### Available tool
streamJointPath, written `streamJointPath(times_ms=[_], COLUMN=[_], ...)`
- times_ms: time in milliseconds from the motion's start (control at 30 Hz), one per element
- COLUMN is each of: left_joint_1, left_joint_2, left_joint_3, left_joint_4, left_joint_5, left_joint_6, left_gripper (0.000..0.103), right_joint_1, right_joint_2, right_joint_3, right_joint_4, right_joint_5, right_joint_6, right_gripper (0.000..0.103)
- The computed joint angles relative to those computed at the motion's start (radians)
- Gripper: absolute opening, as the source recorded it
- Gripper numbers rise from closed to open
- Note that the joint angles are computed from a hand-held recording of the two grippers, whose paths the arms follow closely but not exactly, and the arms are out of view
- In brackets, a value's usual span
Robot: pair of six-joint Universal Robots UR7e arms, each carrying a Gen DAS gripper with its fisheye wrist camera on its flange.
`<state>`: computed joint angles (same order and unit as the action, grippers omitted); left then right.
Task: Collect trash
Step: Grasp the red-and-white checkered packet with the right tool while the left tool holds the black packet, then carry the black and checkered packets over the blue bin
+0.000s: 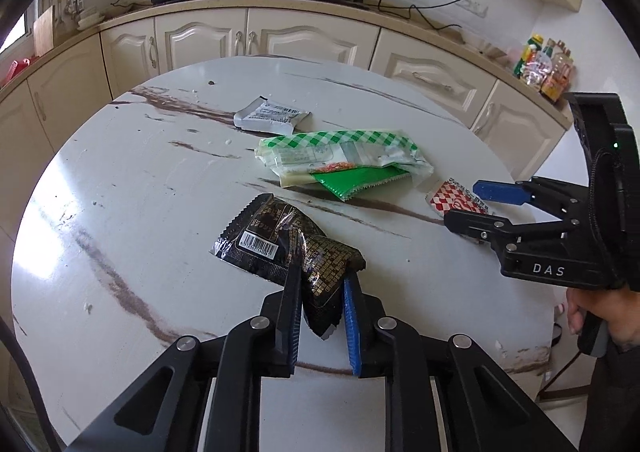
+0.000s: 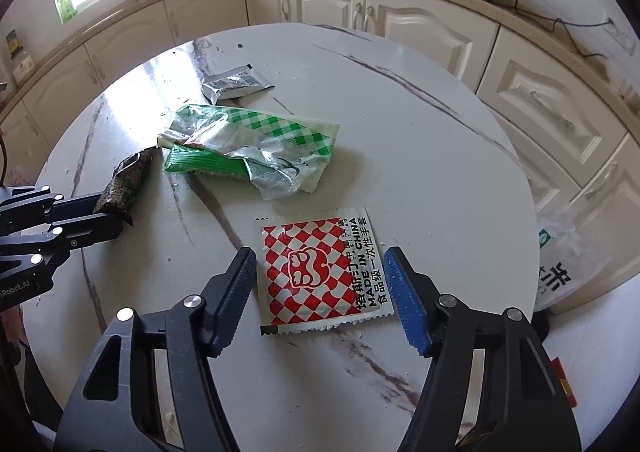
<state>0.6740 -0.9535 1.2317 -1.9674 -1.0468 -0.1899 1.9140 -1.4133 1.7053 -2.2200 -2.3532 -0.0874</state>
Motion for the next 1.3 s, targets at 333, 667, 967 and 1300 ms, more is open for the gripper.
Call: streamJointPath(times_ms=[333,667,967,1300], left_joint_1=[-0.019,-0.042,-0.071,-0.066], left_joint_2=[-0.096,-0.22,-0.427,-0.711], left_joint_3=[0.071,0.139,0.228,0.3], left_joint_4=[-0.017,-0.027,0.006,0.206], left_joint_5=[-0.068,-0.076,0.01,0.183], left_joint_6=[-0.008,-0.022,-0.042,-0.118], left_gripper=[0.013,0.013,0.013,0.013], right_joint_1=[0.015,0.108,0.228,0.301], right_joint_2=[-0.021,0.015,0.198,0.497], right_joint_3=[0.018,0.014,-0.097,-0.242], right_joint_4=[0.004,-0.076,-0.149,-0.246], right_joint_5=[0.021,0.105,0.208,0.4], right_joint_6=[0.044,0.072,0.067,0.084], right_gripper=[0.011,0.01,0.01,0.011])
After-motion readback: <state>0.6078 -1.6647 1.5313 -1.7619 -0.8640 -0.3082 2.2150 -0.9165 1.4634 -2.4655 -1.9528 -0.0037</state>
